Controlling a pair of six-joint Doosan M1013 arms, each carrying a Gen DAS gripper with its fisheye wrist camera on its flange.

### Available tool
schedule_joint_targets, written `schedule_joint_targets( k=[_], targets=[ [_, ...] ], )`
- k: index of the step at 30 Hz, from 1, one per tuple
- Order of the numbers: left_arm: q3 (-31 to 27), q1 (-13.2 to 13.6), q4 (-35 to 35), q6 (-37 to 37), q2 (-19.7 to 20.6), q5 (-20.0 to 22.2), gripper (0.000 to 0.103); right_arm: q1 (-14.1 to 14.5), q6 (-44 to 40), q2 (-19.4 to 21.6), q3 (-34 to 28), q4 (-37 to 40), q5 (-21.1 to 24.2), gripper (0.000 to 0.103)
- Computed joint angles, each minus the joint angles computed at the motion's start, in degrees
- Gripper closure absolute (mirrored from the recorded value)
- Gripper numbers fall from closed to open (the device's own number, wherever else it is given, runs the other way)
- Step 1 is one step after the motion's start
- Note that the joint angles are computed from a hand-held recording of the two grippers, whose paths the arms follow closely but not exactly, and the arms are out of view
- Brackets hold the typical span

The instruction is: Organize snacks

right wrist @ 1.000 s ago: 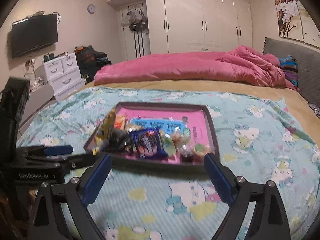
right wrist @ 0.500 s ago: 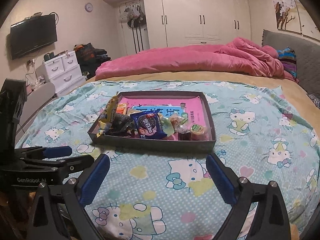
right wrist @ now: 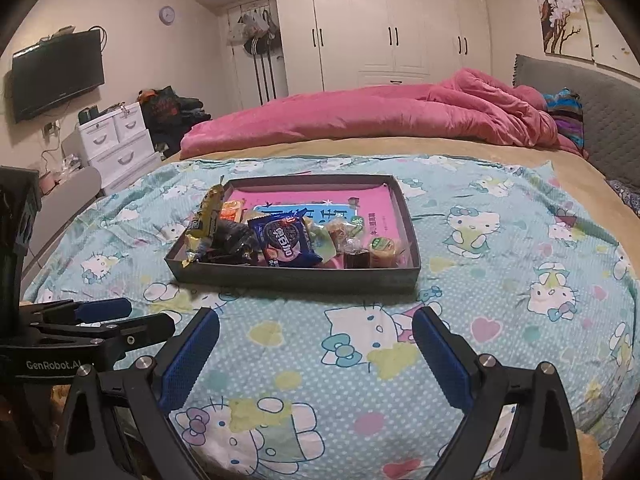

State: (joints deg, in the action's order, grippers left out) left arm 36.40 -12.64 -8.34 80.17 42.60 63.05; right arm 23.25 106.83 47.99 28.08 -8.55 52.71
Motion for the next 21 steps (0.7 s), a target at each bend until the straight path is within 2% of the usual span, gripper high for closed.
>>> schedule_joint_targets(
  k=[5,21],
  targets=[
    [-0.24,0.06,-0.48,0.35,0.17,0.27,0.02,0.05,-0.21,0.84,-1.36,-0.09,1.69,0.005],
    [-0.15,-0.08,0.59,0.04,0.01,-0.25,0.02,0.09,0.31,1.0,-1.6,-0.95,2.15,0.005]
  ],
)
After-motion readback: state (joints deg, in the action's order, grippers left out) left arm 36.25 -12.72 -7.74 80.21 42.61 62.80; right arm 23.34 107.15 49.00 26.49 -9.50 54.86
